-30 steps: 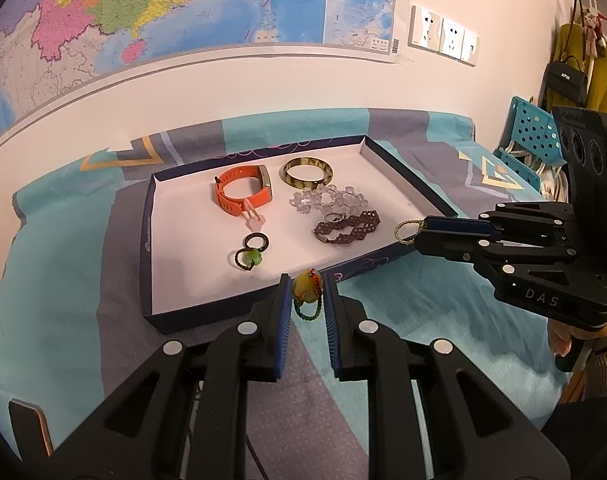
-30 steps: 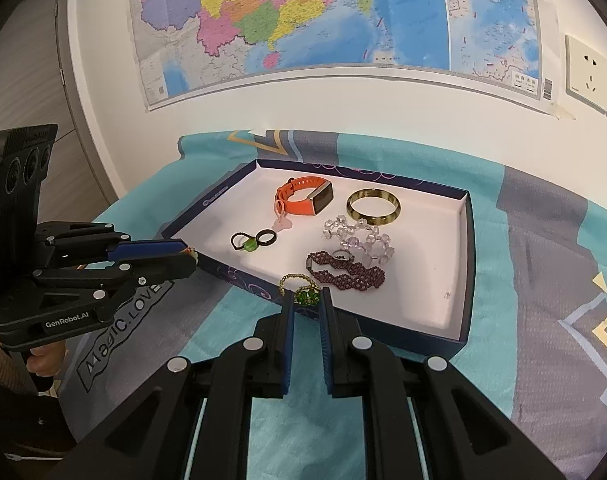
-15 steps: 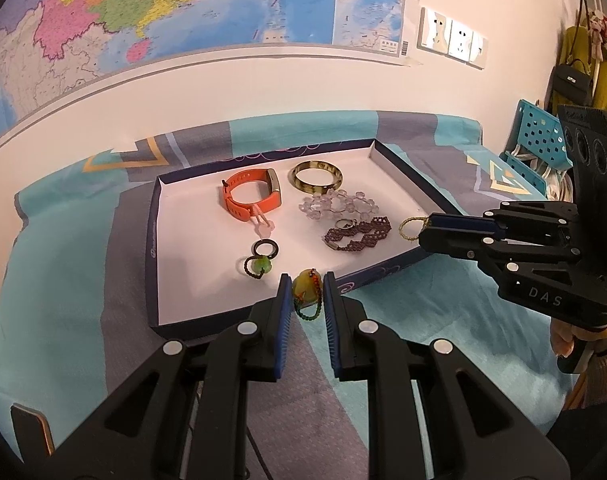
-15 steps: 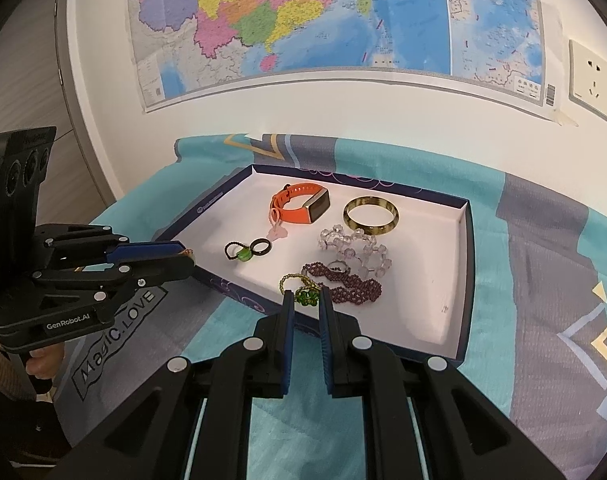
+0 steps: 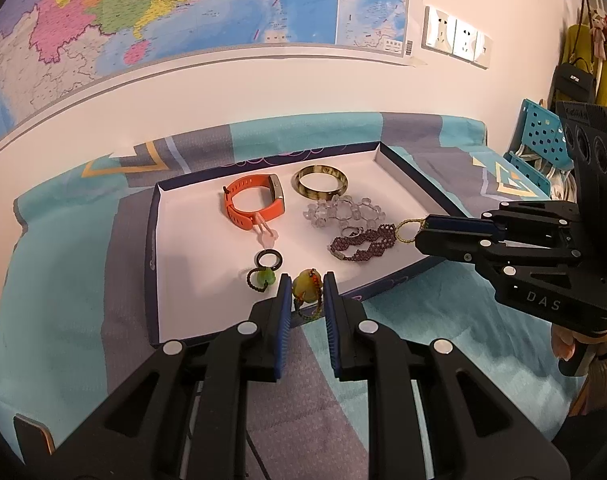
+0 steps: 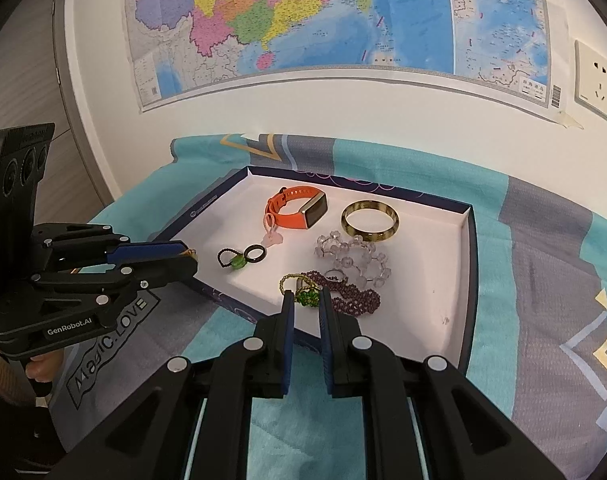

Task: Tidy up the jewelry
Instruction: 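Lower the gold ring and yellow charm over the box lid with both tools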

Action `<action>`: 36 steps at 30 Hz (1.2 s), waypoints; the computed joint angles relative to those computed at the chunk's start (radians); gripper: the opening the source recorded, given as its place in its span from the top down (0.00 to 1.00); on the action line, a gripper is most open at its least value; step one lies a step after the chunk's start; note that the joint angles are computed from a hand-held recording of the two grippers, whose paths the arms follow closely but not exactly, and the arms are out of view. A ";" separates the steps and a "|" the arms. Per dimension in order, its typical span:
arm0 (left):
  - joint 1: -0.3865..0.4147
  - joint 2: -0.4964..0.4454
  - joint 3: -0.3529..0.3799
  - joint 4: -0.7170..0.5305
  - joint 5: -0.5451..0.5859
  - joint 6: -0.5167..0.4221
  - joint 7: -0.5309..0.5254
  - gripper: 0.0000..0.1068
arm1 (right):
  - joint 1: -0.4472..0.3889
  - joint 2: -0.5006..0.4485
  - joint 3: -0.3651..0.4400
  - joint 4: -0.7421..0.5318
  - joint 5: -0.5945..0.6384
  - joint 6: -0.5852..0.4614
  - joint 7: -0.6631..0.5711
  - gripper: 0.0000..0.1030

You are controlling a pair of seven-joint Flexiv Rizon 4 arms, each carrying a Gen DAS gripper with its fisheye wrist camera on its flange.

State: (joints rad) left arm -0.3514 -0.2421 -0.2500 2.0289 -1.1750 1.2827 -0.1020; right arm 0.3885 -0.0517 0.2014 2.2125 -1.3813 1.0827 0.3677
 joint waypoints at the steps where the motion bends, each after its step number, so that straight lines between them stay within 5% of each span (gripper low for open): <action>1: 0.000 -0.003 0.001 -0.004 0.006 -0.001 -0.005 0.85 | 0.000 -0.002 -0.001 -0.002 0.001 0.000 -0.002 0.90; 36: 0.028 -0.048 -0.027 -0.040 0.093 0.009 -0.090 0.85 | -0.011 -0.033 -0.021 -0.019 0.011 0.019 -0.022 0.90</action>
